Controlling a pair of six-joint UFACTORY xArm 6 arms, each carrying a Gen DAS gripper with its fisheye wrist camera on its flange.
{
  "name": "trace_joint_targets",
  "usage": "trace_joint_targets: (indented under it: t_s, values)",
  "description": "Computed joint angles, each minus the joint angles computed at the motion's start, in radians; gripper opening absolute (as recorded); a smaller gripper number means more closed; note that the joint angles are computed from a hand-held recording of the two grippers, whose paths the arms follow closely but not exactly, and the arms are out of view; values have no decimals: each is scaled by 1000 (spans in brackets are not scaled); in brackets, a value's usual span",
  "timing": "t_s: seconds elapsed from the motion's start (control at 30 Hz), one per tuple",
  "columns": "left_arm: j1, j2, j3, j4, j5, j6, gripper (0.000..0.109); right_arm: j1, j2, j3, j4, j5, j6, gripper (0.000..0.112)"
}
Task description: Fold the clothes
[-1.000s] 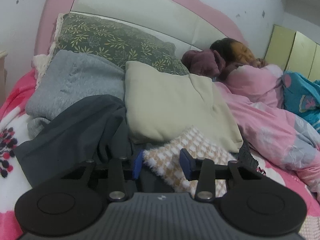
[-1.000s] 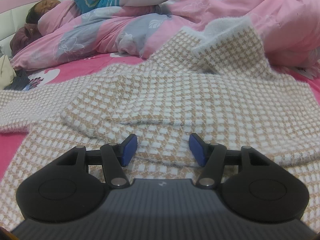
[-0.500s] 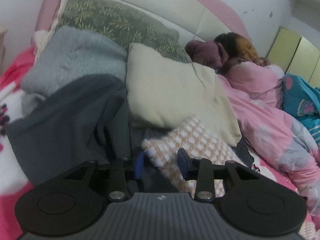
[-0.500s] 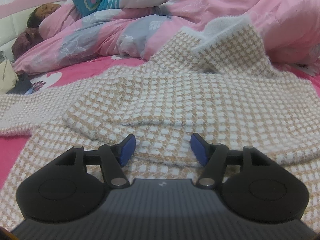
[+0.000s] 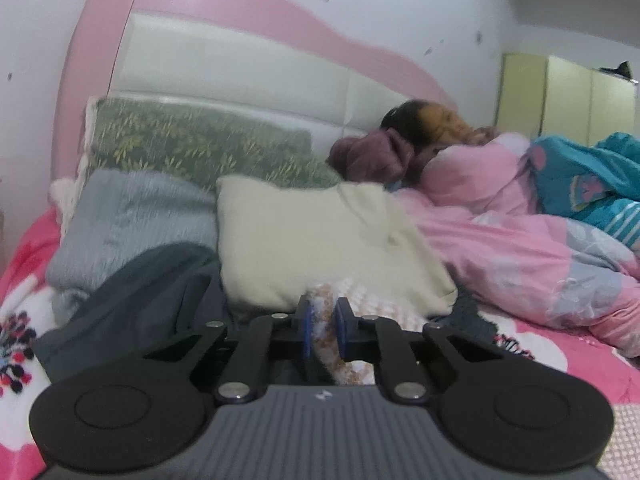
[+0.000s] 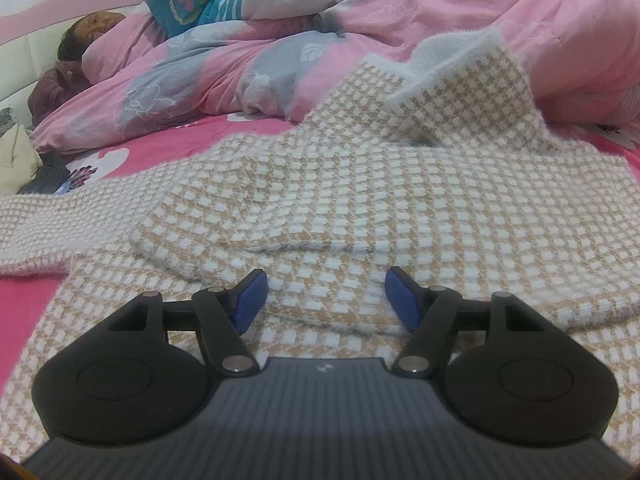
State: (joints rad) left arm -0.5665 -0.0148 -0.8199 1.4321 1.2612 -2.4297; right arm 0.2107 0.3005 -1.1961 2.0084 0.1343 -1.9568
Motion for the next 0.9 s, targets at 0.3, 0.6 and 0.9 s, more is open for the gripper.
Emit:
trace_joint_targets:
  t_s: [0.3, 0.6, 0.9]
  values:
    - [-154, 107, -132, 205, 120, 96, 12, -30, -14, 25, -18, 75, 40, 70]
    - [-199, 394, -587, 398, -124, 368, 11, -149, -42, 88, -62, 343, 205, 73]
    - [-186, 877, -1233, 80, -466, 745, 12, -342, -3, 119, -25, 741, 486, 73]
